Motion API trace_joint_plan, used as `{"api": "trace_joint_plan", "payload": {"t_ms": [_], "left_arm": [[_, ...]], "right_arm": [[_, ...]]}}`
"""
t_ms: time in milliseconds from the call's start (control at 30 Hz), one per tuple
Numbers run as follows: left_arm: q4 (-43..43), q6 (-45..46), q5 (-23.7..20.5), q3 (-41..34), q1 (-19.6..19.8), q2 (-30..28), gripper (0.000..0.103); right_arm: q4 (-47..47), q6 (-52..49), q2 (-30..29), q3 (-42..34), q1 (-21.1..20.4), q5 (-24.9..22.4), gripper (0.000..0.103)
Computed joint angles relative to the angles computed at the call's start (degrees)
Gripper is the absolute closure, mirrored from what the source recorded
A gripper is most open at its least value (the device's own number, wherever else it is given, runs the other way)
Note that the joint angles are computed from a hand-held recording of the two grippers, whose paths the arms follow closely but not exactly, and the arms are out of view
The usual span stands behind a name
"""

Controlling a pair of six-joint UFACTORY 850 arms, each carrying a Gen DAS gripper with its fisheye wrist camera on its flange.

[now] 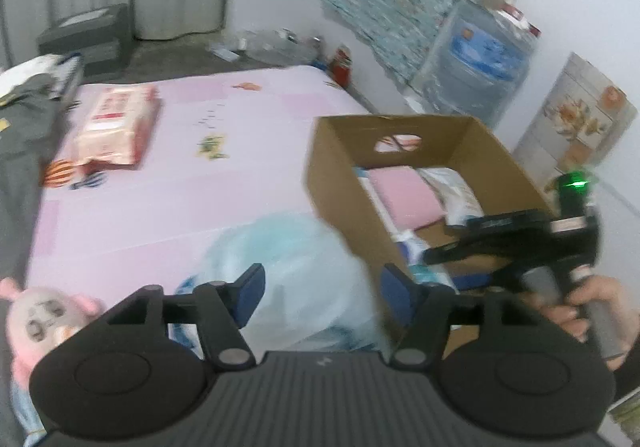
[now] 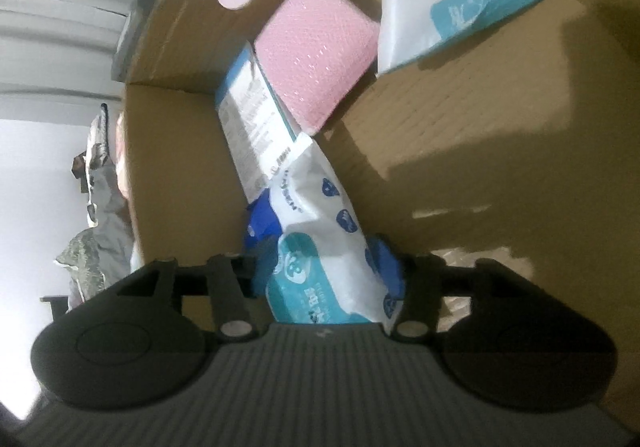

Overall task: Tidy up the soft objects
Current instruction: 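Carry the blue wet-wipe pack into the cardboard box and open the right tool, then reach the right tool to the pink plush toy and grasp its head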

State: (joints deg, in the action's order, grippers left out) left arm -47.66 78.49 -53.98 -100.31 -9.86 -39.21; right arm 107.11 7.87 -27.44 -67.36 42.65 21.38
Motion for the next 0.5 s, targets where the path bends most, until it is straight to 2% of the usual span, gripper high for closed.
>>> {"api": "trace_joint_plan", "payload": {"t_ms": [167,333,400,500], "left_arm": [[-1.49,-0.76,1.96,-2.62,4.38,-1.61,0.033],[-5.3,0.62,4.38,-3.32,9.29,-1.76,0.031],[-6.16,0.6,6.34,-2.88,10.9,-1.43,0.031],[-6.77,-0.8,7.85,-2.63,12.88,-1.4,0.031]], "right_arm": [[7.96,-13.03,1.64,-2.4,3.05,10.06,0.028],[4.65,-15.9,1.38,-6.89,6.68,18.17,0.025],[3.82,-20.34,-0.02,-10.31,7.35,20.29,0.023],[1.31,-23.38,-2.06,-14.34,7.7,20.38,0.023]]}}
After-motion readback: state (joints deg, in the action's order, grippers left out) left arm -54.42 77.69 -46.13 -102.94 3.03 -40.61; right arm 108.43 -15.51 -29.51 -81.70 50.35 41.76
